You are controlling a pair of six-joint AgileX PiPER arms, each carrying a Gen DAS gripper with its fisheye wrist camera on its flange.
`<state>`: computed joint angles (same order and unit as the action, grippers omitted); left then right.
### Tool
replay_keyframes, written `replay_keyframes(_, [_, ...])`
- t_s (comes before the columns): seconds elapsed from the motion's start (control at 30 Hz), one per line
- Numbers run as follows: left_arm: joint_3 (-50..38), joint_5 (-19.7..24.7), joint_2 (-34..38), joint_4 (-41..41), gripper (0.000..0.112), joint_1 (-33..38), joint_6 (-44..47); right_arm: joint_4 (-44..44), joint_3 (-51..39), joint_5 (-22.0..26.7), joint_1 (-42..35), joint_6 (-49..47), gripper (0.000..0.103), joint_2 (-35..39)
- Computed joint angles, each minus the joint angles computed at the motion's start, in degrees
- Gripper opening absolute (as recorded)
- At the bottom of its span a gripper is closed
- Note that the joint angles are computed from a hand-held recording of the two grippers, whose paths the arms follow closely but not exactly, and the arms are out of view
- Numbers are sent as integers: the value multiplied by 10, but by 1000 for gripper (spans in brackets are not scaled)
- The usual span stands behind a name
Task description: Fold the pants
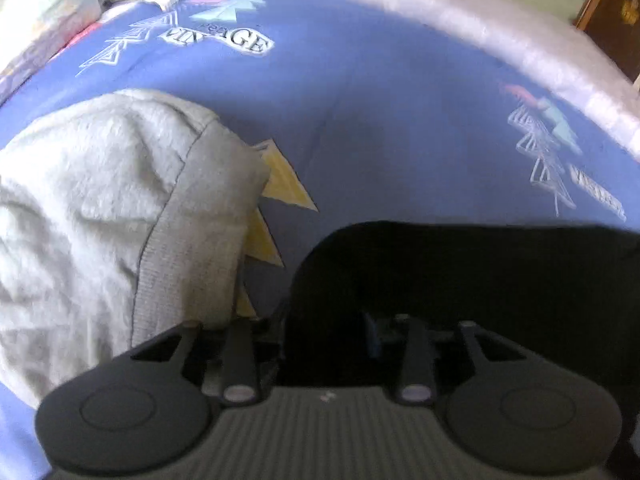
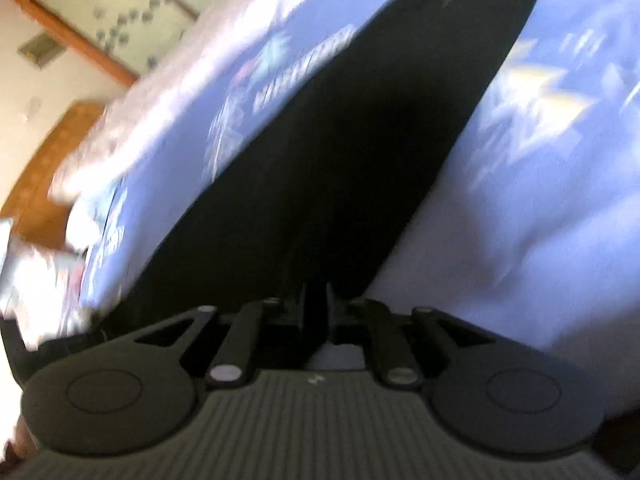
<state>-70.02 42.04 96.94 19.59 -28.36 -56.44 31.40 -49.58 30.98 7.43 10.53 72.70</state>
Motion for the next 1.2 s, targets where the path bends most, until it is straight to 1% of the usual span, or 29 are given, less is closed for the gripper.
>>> replay_keyframes(0.03, [6,2,-4,20,45,-8,-11,-43,-11,-4,-22,14,21,-9])
replay_keyframes(0.1, [16,5,-6,47,48,-19,-30,-103,-56,7,-83,9,40,6])
replay_keyframes(0.13, [6,8,3,52,49,-21,-32,-126,-87,9,-122,12,43,26])
replay_keyframes(0.2, [-1,19,10,70,50,-30,-43,-116,-132,-8,-190,-13,48,72])
replay_keyframes(0.27, [-30,34,33,72,51,-35,-48,-131,-201,-14,-243,-4,50,143])
replay_keyframes(0.33, [-36,39,39,73,51,-36,-58,-145,-266,-33,-271,21,56,218])
replay_keyframes(0.37, [-45,35,47,69,51,-26,-47,-129,-284,-39,-284,14,63,244])
replay_keyframes(0.4, [-52,31,54,64,51,-18,-39,-118,-317,-34,-291,19,64,280])
replay_keyframes(0.47, [-55,30,57,62,51,-16,-38,-67,-366,-20,-308,-7,64,337])
replay_keyframes(0.5, [-53,31,52,59,51,-13,-33,-70,-387,-14,-310,-3,64,357])
replay_keyframes(0.53, [-54,32,53,58,51,-12,-32,-95,-407,-25,-301,20,64,382])
replay_keyframes(0.57, [-56,35,55,59,51,-12,-34,-122,-405,-33,-300,35,62,386])
replay_keyframes(0.6, [-60,37,58,61,51,-12,-36,-142,-425,-32,-293,47,43,404])
replay_keyframes(0.63, [-67,40,63,62,52,-12,-36,-142,-455,-9,-296,37,22,419])
replay_keyframes(0.67, [-69,44,64,64,52,-13,-37,-157,-481,2,-291,33,7,433])
replay_keyframes(0.7, [-73,49,65,65,52,-15,-39,-191,-485,-3,-285,46,7,431])
replay_keyframes(0.73, [-77,51,68,67,52,-16,-42,-207,-465,-15,-288,58,7,410])
replay_keyframes(0.77, [-82,54,73,69,53,-17,-45,-199,-437,-50,-300,65,7,387])
replay_keyframes(0.8, [-87,55,77,70,55,-19,-45,-187,-421,-82,-315,75,7,387])
replay_keyframes(0.83, [-92,53,81,69,61,-20,-39,-197,-411,-92,-331,105,7,385])
replay_keyframes(0.87, [-98,54,87,72,65,-23,-37,-226,-409,-83,-337,139,7,386])
replay_keyframes(0.93, [-116,68,105,91,68,-33,-40,-272,-418,-41,-341,159,9,398])
replay_keyframes(0.97, [-127,77,115,100,71,-37,-40,-270,-410,-42,-342,151,11,398])
replay_keyframes(1.0, [-135,83,121,102,73,-39,-36,-250,-385,-65,-345,130,20,387])
replay_keyframes(1.03, [-144,93,126,102,77,-40,-31,-237,-373,-72,-347,126,26,379])
replay_keyframes(1.07, [-152,104,127,91,77,-37,-21,-241,-365,-69,-349,144,41,368])
replay_keyframes(1.1, [-156,110,122,70,77,-33,-7,-267,-358,-68,-347,185,49,355])
replay_keyframes(1.17, [-146,117,93,29,79,-29,21,-300,-343,-63,-345,228,49,326])
replay_keyframes(1.2, [-127,116,68,21,80,-33,27,-295,-328,-59,-347,217,49,303])
